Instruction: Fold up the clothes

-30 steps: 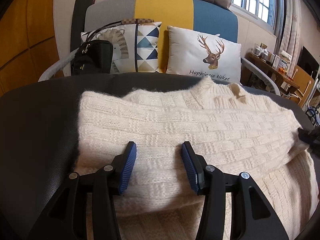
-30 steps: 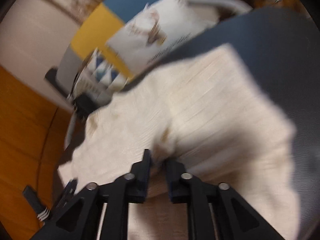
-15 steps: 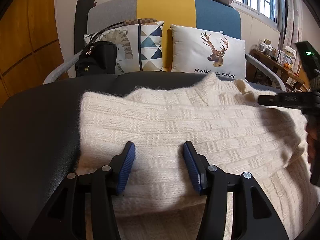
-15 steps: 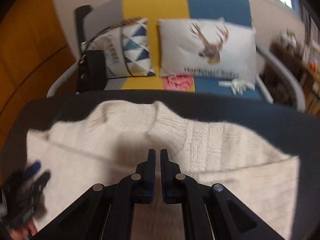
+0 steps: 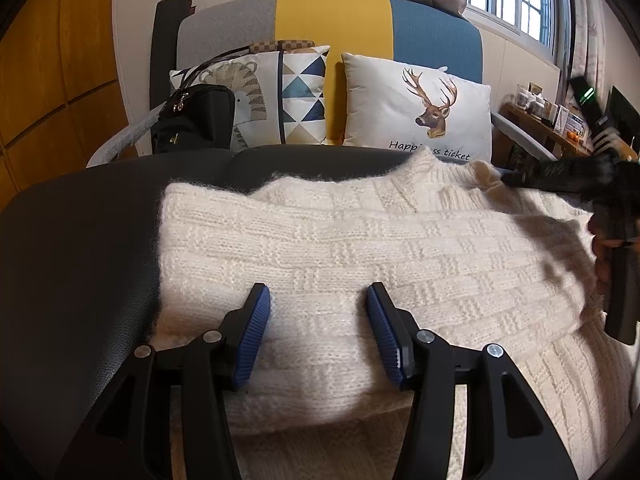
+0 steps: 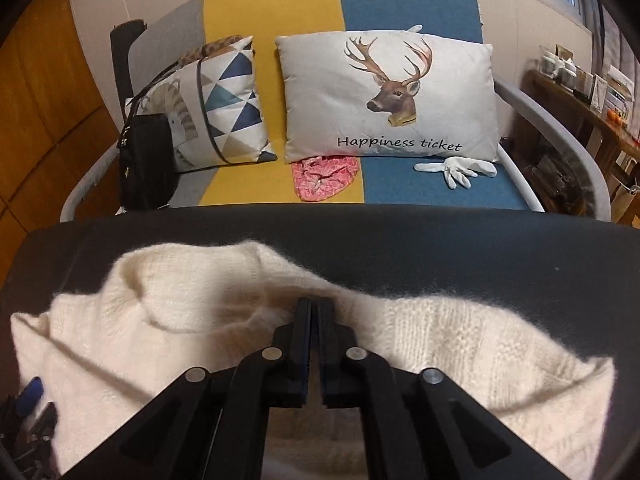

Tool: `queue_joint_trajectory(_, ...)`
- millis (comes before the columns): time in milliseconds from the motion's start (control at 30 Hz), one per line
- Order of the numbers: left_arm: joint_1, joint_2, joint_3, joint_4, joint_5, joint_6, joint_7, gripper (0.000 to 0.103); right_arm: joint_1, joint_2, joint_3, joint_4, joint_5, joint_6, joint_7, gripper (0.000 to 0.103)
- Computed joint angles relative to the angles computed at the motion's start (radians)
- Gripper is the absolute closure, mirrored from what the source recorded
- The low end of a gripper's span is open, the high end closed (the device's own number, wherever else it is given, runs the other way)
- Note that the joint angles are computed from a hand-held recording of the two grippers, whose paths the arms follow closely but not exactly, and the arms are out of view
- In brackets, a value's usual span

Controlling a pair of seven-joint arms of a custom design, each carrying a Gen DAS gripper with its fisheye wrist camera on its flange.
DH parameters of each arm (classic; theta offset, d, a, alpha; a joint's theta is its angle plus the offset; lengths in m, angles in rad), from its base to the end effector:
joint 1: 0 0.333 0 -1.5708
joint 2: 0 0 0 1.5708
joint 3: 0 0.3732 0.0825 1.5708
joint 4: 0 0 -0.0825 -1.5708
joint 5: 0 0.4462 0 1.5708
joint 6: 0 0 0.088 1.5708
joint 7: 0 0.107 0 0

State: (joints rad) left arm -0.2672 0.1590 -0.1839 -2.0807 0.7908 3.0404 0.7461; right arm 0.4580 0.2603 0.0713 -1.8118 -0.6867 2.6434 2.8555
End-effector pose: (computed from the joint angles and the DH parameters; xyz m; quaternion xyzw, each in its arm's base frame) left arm 0.5773 -0.3348 0.4505 -0.5175 0.7540 -0.3359 0.2256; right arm 0.6289 0.3819 0.4834 -0.5747 0.7385 -0.1956 0.2934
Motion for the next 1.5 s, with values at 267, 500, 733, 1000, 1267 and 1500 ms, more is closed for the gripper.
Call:
queue_joint_trajectory(267,0.003,-0.001,-0.001,-0.002,-0.001,0.006,0.000,0.049,-0.104,0.150,0.228,0.209,0.399,0.054,-0.612,0.096)
queue_joint_trajectory(500,-0.001,0.001,0.009,-0.004,0.016,0.020,-0.021,0.049,0.039,0.268,0.066,0.379,0.351,-0.053,-0.497,0.100)
queue_joint_trajectory(733,0.002,0.002,0.011,-0.007,0.022,0.029,-0.036,0.049,0.042,0.314,0.050,0.432,0.357,-0.030,-0.456,0.101)
queue_joint_trajectory(1000,0.006,0.000,0.006,-0.009,0.003,0.029,-0.024,0.049,0.106,0.097,-0.077,0.153,0.168,0.104,-0.218,0.099)
queue_joint_trajectory(1267,0.004,0.004,0.009,-0.004,0.012,0.027,-0.030,0.049,-0.025,0.015,0.019,0.003,0.245,0.048,-0.252,0.095)
queue_joint_trajectory(1500,0.019,0.005,-0.006,-0.009,-0.034,0.037,0.006,0.049,0.022,-0.029,-0.018,-0.034,0.061,0.052,0.020,0.095)
